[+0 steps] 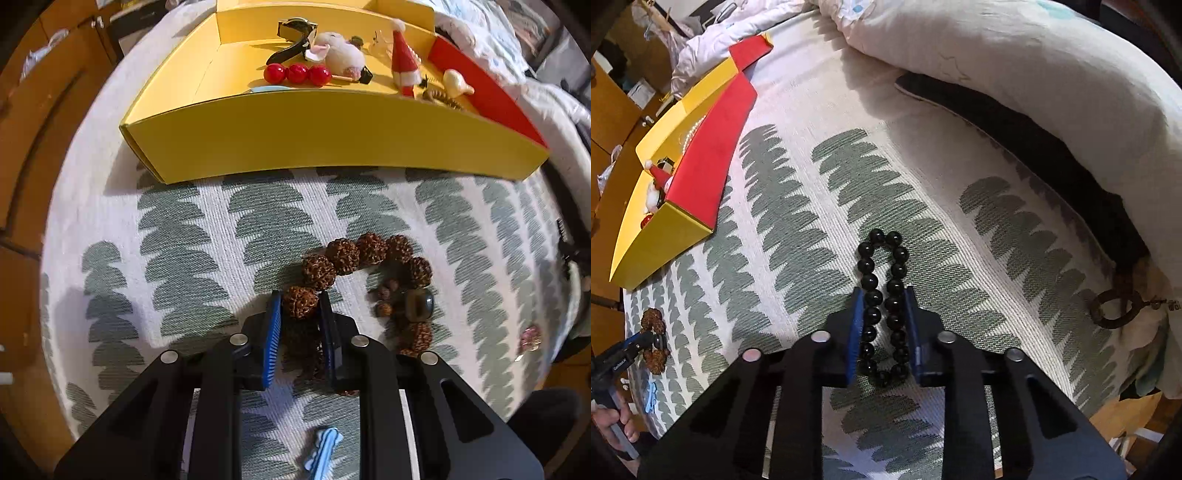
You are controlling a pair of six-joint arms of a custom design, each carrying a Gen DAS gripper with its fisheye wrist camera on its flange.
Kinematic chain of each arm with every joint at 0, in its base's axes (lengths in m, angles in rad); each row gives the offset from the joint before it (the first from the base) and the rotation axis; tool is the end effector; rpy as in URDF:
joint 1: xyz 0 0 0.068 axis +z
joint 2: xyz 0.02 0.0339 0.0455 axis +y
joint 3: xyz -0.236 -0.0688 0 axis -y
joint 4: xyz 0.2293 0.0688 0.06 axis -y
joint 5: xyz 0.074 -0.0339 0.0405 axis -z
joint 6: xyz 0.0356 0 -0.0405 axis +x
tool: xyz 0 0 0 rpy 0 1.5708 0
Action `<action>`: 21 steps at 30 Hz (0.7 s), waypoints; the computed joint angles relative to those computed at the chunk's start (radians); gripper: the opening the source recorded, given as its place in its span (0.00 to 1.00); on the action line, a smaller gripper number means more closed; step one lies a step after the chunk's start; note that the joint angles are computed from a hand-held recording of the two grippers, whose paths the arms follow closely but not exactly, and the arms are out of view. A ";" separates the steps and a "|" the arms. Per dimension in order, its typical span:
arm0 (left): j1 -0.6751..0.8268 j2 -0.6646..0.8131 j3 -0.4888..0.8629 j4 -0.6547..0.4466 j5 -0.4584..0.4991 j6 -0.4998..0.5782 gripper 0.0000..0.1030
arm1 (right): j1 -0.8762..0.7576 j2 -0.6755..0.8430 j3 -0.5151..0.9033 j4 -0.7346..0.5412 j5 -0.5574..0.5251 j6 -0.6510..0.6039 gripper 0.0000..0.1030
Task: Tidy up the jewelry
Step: 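Close left tool on the rudraksha bracelet while right tool grips the black bead bracelet, then carry both bracelets into the yellow box and open both tools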
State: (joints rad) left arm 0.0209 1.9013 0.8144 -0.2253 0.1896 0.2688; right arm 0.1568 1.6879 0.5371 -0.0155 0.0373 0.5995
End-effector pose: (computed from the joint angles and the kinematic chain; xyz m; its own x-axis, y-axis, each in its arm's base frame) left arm 0.2843 -0.0008 0.0563 -0.9245 0.2415 -0.2949 0.2834 0.9529 -0.1077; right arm 0.2363 0.0360 0.0622 -0.8295 0.4397 -0.3443 0.3955 0.8978 0.1938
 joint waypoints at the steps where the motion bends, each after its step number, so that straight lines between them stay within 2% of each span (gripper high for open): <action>1: 0.012 0.002 0.011 -0.017 0.018 0.007 0.19 | -0.003 -0.005 -0.004 0.003 -0.004 0.003 0.20; 3: 0.031 0.001 0.026 -0.039 0.047 0.017 0.19 | -0.003 -0.021 -0.015 0.006 -0.007 0.006 0.19; 10: 0.076 -0.078 0.022 -0.093 0.120 0.041 0.19 | 0.004 -0.213 -0.110 -0.021 -0.031 0.003 0.19; 12: 0.094 -0.108 0.017 -0.113 0.147 0.056 0.19 | 0.024 -0.241 -0.103 -0.038 -0.015 0.012 0.05; 15: 0.113 -0.136 0.019 -0.142 0.187 0.075 0.19 | 0.052 -0.310 -0.113 -0.061 -0.009 0.015 0.03; 21: 0.105 -0.147 0.010 -0.132 0.190 0.073 0.19 | 0.083 -0.172 -0.032 -0.079 0.055 0.011 0.05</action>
